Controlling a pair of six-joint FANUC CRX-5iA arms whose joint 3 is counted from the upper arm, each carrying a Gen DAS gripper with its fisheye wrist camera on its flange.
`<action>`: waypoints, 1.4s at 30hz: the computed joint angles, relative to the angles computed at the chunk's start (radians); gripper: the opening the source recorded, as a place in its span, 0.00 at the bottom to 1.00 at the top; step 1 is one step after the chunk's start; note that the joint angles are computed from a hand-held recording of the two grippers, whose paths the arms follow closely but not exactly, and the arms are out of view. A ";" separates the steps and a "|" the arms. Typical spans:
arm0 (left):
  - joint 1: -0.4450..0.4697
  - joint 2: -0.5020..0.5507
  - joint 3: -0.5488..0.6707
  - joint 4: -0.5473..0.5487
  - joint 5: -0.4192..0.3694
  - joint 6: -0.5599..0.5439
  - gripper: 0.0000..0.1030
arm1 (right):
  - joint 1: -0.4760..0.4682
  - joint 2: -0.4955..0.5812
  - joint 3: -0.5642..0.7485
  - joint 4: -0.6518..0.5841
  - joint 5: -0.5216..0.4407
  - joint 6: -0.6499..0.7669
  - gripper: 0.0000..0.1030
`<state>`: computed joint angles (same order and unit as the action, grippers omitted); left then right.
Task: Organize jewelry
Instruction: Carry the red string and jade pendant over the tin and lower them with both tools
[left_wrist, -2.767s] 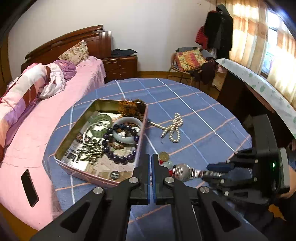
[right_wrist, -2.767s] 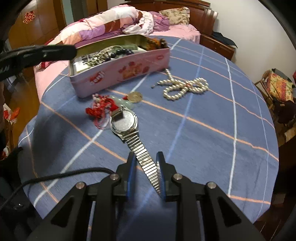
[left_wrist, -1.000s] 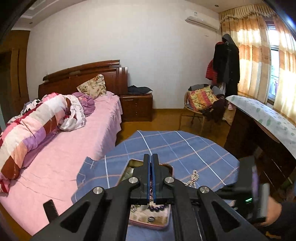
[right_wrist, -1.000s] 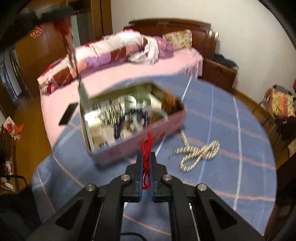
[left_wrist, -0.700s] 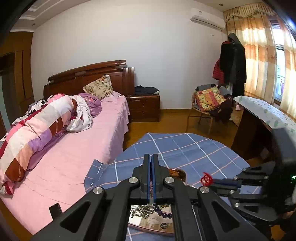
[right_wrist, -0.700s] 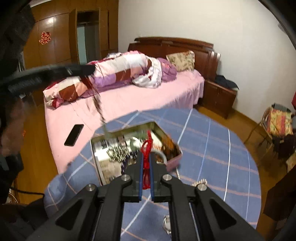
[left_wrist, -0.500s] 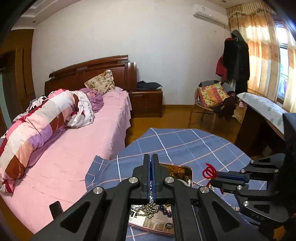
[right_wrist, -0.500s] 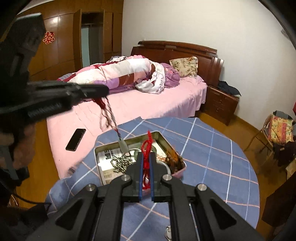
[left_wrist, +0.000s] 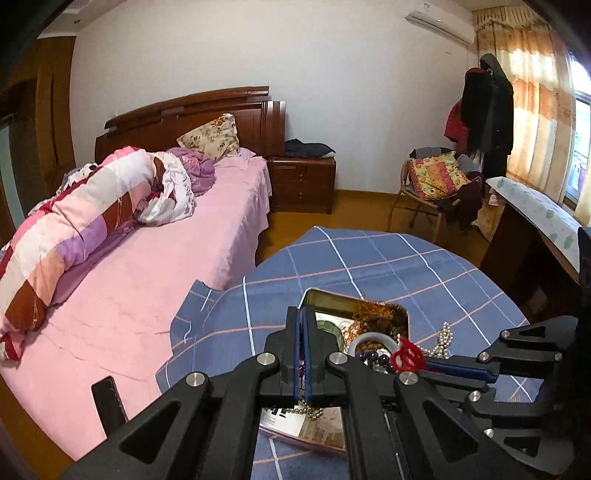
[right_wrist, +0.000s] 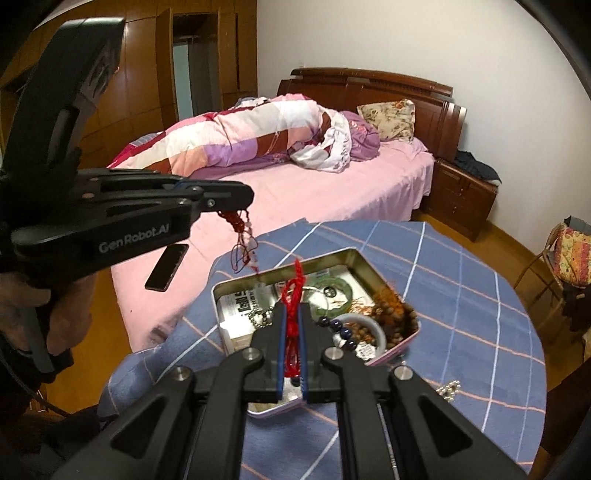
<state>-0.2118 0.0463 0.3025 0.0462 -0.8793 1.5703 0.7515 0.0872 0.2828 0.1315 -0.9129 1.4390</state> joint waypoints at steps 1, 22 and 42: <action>0.002 0.000 -0.004 0.004 0.000 -0.001 0.00 | 0.002 0.003 0.000 -0.002 -0.002 0.000 0.08; -0.014 0.006 -0.045 -0.017 -0.019 0.013 0.00 | 0.012 0.044 0.007 -0.042 -0.056 -0.009 0.08; -0.010 0.037 -0.055 -0.027 -0.070 0.019 0.00 | -0.002 0.072 0.010 -0.034 -0.076 -0.034 0.08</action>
